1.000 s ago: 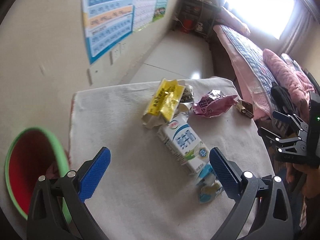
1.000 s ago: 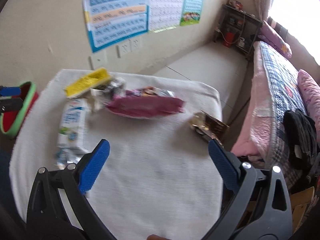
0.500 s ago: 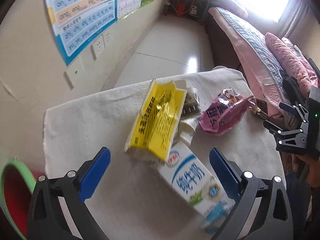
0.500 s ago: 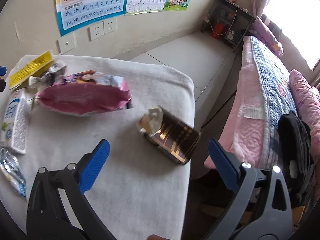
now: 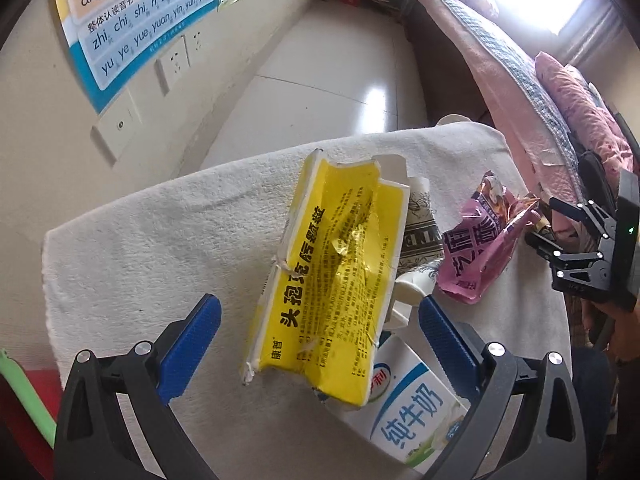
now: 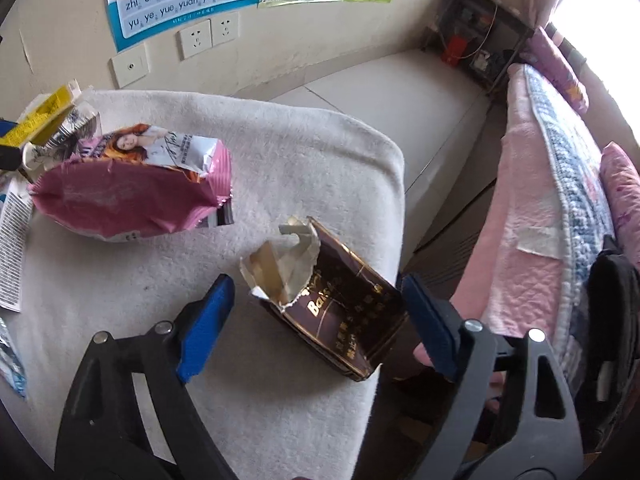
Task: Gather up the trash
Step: 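Grasp the yellow noodle packet with the left tool while the right tool grasps the brown box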
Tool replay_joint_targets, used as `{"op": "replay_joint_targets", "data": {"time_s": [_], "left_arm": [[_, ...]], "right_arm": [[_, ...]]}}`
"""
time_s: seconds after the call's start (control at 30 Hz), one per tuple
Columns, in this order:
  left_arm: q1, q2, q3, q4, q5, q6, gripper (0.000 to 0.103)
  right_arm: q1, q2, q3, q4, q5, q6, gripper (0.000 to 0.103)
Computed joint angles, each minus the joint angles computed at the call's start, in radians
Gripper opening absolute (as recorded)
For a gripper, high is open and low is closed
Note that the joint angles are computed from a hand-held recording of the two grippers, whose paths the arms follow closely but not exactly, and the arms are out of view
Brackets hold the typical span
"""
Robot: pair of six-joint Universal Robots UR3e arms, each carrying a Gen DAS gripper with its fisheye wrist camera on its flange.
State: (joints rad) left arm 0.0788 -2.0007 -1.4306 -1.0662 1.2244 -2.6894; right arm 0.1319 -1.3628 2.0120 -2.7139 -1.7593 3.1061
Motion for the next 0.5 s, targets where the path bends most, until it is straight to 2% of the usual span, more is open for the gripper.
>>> {"op": "replay_joint_targets", "data": {"time_s": [0.1,0.13,0.17,0.2,0.23,0.4,0.47,0.5], "left_arm": [[0.012,0.020,-0.035,0.018,-0.025,-0.001,0.084],[0.015,0.026,-0.044,0.024,-0.023,-0.004,0.075],[0.017,0.033,-0.056,0.030,-0.013,-0.007,0.065],[0.021,0.032,-0.057,0.024,-0.012,-0.006,0.062],[0.029,0.034,-0.061,0.014,-0.016,-0.006,0.058],[0.064,0.070,-0.104,0.012,-0.040,0.012,0.048],[0.080,0.100,-0.136,0.029,-0.045,0.014,0.046],[0.087,0.110,-0.144,0.031,-0.048,0.015,0.046]], "right_arm": [[-0.002,-0.017,0.011,-0.009,0.003,0.001,0.065],[-0.009,-0.029,0.014,-0.006,0.022,-0.004,0.053],[-0.012,-0.038,0.011,0.006,0.040,-0.012,0.046],[-0.004,-0.037,0.001,0.021,0.036,-0.018,0.042],[0.003,-0.035,-0.010,0.038,0.046,-0.028,0.023],[0.007,-0.033,-0.009,0.046,0.069,-0.008,0.018],[0.004,-0.050,-0.004,0.049,0.087,-0.002,0.008],[0.005,-0.065,0.001,0.051,0.096,0.007,0.007]]}}
